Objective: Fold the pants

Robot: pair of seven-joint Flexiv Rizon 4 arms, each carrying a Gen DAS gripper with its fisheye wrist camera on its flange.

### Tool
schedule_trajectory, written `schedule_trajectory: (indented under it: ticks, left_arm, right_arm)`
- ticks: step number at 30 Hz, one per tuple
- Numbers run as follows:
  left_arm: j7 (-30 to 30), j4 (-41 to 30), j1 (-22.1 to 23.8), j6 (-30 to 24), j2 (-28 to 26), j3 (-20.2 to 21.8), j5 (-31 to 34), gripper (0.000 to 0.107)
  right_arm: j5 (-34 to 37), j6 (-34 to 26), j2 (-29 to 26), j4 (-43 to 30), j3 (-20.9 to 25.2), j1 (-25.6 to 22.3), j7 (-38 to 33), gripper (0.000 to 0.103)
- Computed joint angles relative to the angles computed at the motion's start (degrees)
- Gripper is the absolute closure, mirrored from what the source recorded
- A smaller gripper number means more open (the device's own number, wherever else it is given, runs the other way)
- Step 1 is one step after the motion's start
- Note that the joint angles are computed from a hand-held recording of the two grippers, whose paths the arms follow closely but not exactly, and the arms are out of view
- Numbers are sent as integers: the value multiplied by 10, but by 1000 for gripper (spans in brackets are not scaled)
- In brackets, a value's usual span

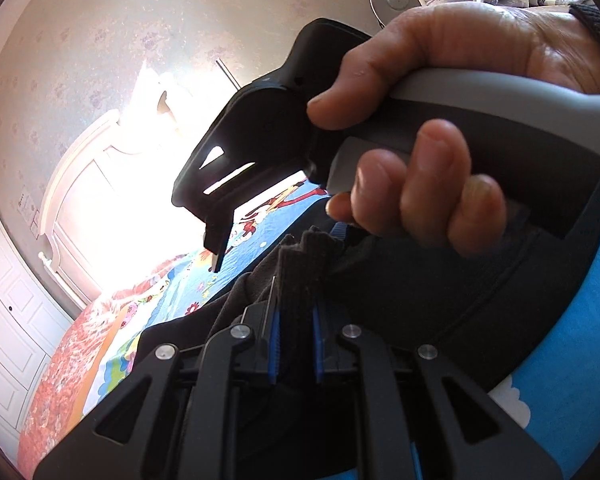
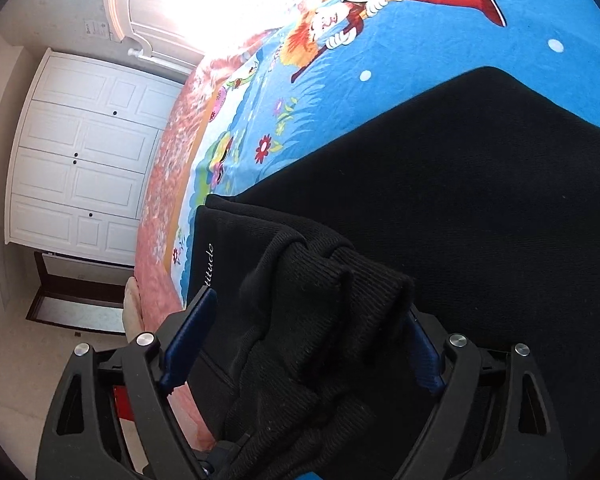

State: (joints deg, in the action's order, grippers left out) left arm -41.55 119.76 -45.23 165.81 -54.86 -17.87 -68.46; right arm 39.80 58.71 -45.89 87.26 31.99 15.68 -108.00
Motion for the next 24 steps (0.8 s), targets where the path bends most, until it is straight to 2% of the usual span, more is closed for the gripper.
schedule_trajectory:
  ticks: [1,2,4,7,11,14,16,17,21,24]
  left_arm:
    - [10,-7,-5,4,-1,0,-8,95]
    - [14,-13,-6,7,-5,2,-3,95]
    - [11,-17,-2,10,-6,6,15,95]
    - [18,-34,1,2,-13,6,41,95]
    - [33,-59,8,-37,-35,5,71,95]
    - [28,-55,15,-74,-30,1,79,93]
    - [-8,-27,27,-94,-13,3,106,82]
    - [-19,-12,28,-106,1,4,108,68]
    - [-162,106,64,-117,71,8,193,52]
    - [-286,193,83,-91,103,13,233,44]
  right_arm:
    - [-25,7,8,6,-14,14,28,74]
    - [-14,13,13,8,-15,13,18,78]
    - [-3,28,24,19,-1,-5,-8,80]
    - [-3,53,41,45,-5,-12,-20,80]
    - [-16,75,34,63,-18,-13,-5,81]
    - [-41,105,28,78,-25,-2,1,81]
    - [-60,122,29,88,-26,5,14,81]
    - [-74,132,31,94,-30,12,22,81]
    - [-113,148,35,109,-39,17,66,76]
    - [-134,183,55,137,-46,26,102,71]
